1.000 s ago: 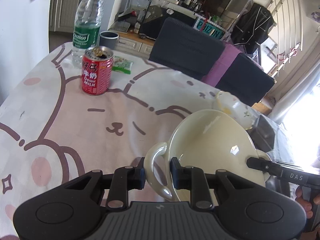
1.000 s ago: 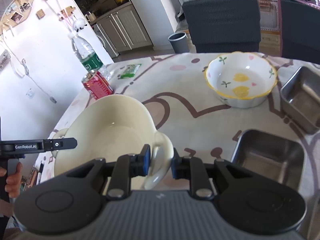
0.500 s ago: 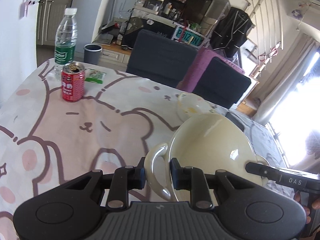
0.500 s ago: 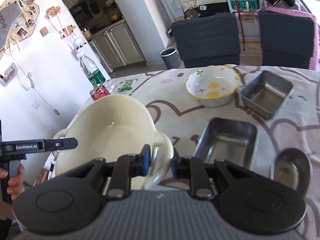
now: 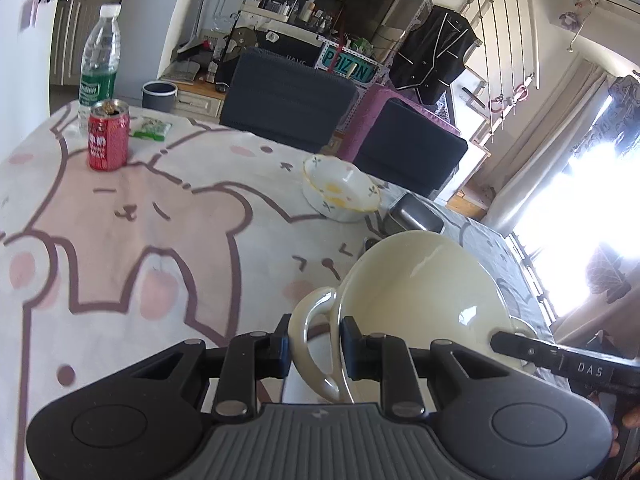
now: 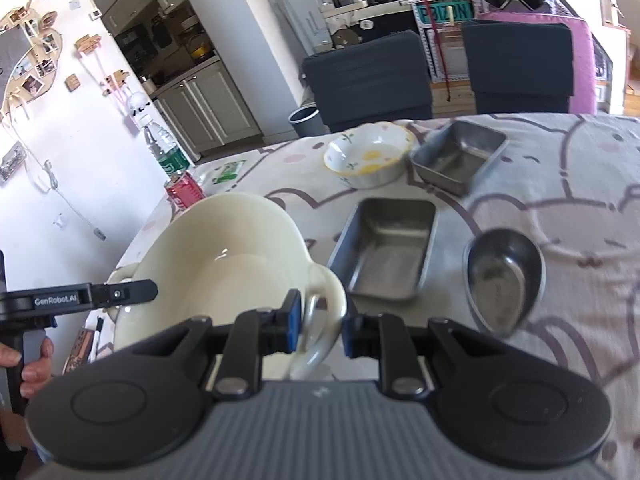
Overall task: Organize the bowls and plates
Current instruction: 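Carry the cream bowl with both grippers toward the plate beside the steel trays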
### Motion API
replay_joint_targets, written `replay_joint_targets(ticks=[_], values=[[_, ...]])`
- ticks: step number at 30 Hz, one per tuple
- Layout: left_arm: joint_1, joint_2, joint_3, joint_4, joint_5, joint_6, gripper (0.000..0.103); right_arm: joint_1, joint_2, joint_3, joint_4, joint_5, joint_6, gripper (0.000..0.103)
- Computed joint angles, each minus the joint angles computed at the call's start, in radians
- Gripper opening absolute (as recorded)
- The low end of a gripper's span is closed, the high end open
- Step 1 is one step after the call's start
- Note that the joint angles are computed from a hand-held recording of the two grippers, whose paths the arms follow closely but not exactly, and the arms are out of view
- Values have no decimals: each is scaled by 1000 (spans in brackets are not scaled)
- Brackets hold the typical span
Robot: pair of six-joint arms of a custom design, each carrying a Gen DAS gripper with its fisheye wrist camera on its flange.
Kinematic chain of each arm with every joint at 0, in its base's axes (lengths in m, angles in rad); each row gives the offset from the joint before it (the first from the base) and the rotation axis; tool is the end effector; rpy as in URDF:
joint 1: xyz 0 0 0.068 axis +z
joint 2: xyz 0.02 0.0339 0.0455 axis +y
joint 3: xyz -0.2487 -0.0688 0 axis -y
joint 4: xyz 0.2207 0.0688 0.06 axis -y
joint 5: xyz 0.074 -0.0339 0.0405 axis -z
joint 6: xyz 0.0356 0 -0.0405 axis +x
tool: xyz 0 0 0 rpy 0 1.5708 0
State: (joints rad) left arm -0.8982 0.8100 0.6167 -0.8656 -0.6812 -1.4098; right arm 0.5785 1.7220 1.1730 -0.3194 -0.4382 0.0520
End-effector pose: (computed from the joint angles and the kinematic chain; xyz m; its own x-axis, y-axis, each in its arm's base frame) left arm 0.0963 -0.0849 0.2215 -0.4972 -0.6066 -0.6204 -0.4695 0.7894 -0.3955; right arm 0.2812 0.2017 0.2143 -0.6759 -0.3852 -0.6283 -0.6904 0.6292 0.3570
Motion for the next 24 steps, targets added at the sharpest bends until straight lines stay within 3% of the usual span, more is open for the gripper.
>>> replay_joint_targets(ticks=[9,24], values=[[-37,67,-66,98,44,-19,27,-29,-43,-113,8,14,-21,24],[92,51,-185,233,183,59,28,13,69,-45,-54,78,-5,25]])
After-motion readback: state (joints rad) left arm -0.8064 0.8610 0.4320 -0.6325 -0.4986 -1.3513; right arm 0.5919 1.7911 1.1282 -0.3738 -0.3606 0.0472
